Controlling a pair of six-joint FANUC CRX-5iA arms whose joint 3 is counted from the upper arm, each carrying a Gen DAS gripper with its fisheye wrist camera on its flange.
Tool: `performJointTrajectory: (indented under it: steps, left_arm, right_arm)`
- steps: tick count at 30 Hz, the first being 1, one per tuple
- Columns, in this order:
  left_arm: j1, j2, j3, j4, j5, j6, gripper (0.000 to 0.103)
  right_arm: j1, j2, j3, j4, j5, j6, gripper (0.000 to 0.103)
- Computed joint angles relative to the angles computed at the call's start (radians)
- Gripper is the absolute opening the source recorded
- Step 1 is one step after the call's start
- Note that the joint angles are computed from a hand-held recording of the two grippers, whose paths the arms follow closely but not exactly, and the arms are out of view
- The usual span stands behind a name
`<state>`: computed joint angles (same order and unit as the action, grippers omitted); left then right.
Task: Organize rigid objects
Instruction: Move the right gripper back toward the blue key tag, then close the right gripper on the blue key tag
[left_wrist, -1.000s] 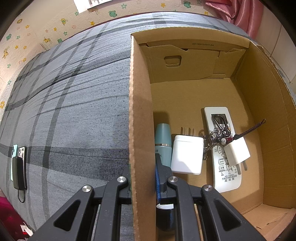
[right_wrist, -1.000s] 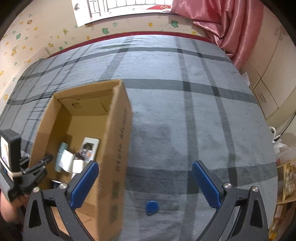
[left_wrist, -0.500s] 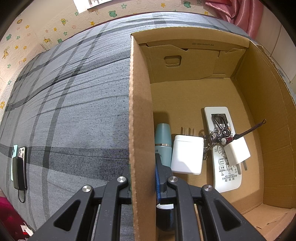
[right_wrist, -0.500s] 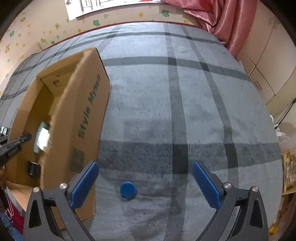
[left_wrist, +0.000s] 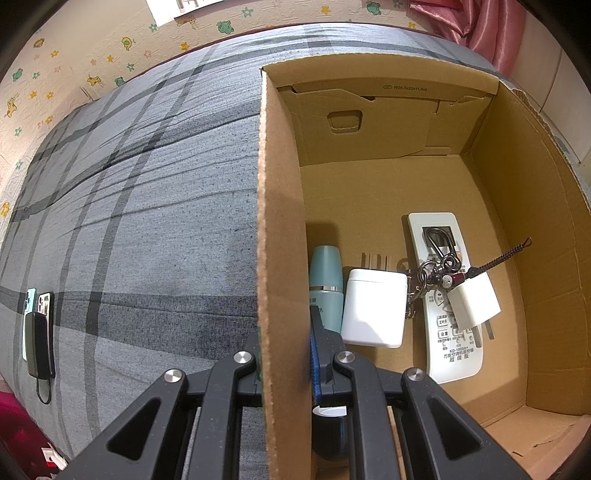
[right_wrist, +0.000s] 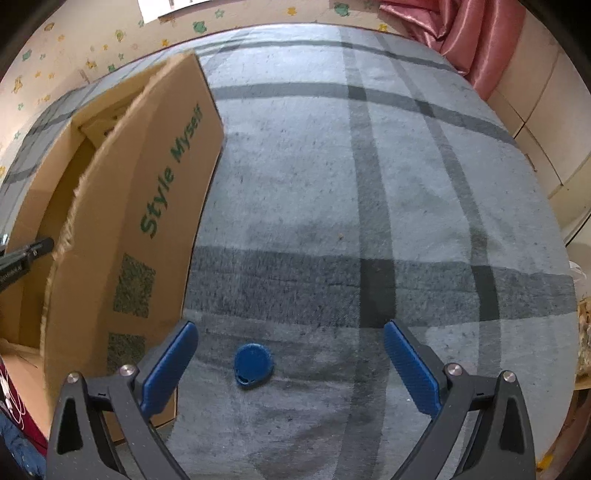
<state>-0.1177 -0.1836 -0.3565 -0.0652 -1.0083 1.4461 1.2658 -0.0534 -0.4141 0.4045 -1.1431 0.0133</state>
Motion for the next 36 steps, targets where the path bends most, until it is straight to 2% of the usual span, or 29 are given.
performJointTrajectory:
  steps: [1,3,4,10,14,19,23,34,36]
  left_arm:
    - [-0.001,0.0,0.001,-0.002,0.0,0.002,0.014]
    - [-0.001,0.001,0.001,-0.002,-0.001,0.001,0.014]
    - [-0.003,0.001,0.002,-0.003,-0.001,0.004,0.014]
    - [-0.004,0.002,0.002,-0.005,-0.001,0.004,0.014]
    - [-0.005,0.001,0.002,-0.004,-0.002,0.006,0.014]
    - [-0.004,0.0,0.002,-0.004,-0.002,0.006,0.014]
    - [-0.004,0.0,0.002,-0.004,-0.002,0.006,0.014]
    - [-0.001,0.0,0.002,-0.001,-0.003,0.002,0.014]
    - [0.002,0.001,0.003,0.0,-0.003,0.0,0.014]
  right_arm:
    - [-0.004,0.006,0.003,-0.008,0.003,0.008,0.1]
    - [-0.006,0.018,0.007,-0.025,0.01,0.019,0.084]
    - [-0.006,0.022,0.009,-0.031,0.013,0.025,0.081]
    - [-0.008,0.042,0.016,-0.064,0.039,0.058,0.077]
    - [-0.01,0.063,0.034,-0.087,0.034,0.079,0.063]
    - [-0.004,0.072,0.042,-0.108,0.037,0.082,0.059]
    - [0.008,0.07,0.043,-0.108,0.034,0.085,0.028]
    - [0.041,0.05,0.053,-0.092,-0.004,0.046,0.028]
    - [0.019,0.049,0.056,-0.091,-0.006,0.07,0.028]
